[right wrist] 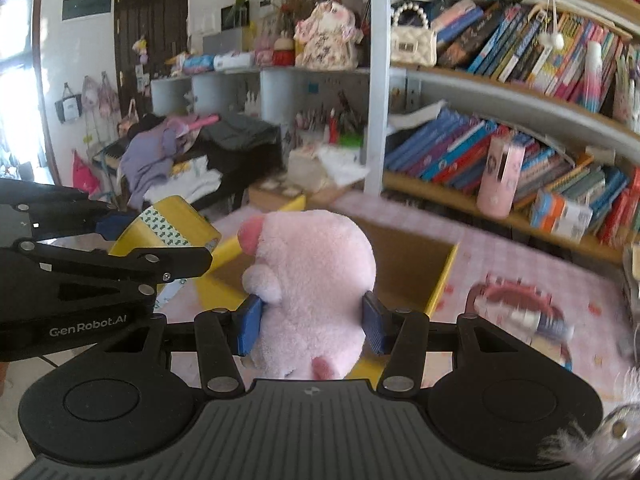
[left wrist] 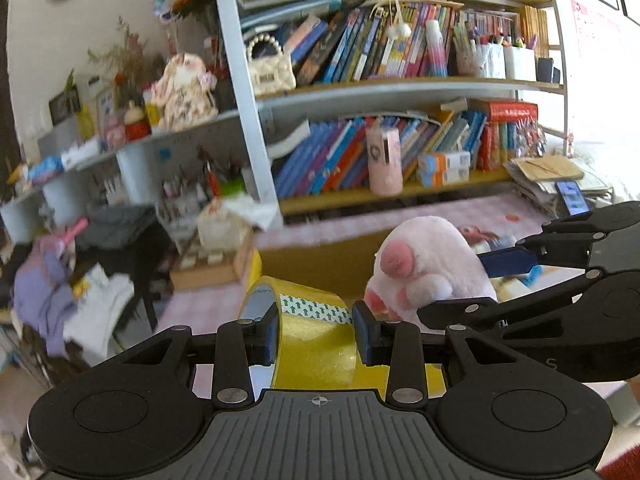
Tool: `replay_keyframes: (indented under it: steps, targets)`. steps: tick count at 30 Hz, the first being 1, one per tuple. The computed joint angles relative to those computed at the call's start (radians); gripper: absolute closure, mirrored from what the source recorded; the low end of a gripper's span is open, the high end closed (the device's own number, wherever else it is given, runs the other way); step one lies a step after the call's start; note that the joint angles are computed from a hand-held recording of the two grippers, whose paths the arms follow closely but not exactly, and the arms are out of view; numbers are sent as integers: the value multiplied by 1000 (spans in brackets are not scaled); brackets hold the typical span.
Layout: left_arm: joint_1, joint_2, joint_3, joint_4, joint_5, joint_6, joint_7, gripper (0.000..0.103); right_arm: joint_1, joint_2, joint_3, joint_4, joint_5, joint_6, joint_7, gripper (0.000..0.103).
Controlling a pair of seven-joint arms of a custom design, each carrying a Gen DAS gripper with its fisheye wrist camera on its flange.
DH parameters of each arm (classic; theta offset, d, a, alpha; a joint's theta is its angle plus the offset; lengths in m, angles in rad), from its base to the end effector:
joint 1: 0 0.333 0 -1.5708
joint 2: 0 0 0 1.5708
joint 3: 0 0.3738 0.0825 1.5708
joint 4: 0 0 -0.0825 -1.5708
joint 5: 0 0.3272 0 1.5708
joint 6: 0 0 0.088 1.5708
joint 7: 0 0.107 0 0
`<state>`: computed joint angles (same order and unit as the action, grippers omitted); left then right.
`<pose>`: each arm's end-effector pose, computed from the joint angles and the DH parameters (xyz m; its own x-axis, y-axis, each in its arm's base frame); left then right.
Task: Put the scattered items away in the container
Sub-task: 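Lower the pig and tape into the box and open both tools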
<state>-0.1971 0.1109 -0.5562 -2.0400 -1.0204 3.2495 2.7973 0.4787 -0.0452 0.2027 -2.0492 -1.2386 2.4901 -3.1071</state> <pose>0.4679 -0.3011 0.5790 -0.6884 -0.7058 -0.1674 -0.2527 0.4497 -0.8567 0.4023 0.3354 0.5905 -0.0564 -0.9984 -0.0031 -0.5077 0.0313 -0.8610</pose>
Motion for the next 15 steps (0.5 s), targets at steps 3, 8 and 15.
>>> replay_keyframes:
  steps: [3, 8, 15]
  targets:
    - [-82, 52, 99, 41, 188, -15, -151, 68, -25, 28, -29, 28, 19, 30, -68, 54]
    - [-231, 151, 298, 142, 476, -115, -378, 68, -64, 89, -79, 63, 117, 93, -222, 54]
    - [-319, 309, 431, 341, 742, -298, -565, 68, -94, 194, -135, 114, 292, 136, -521, 54]
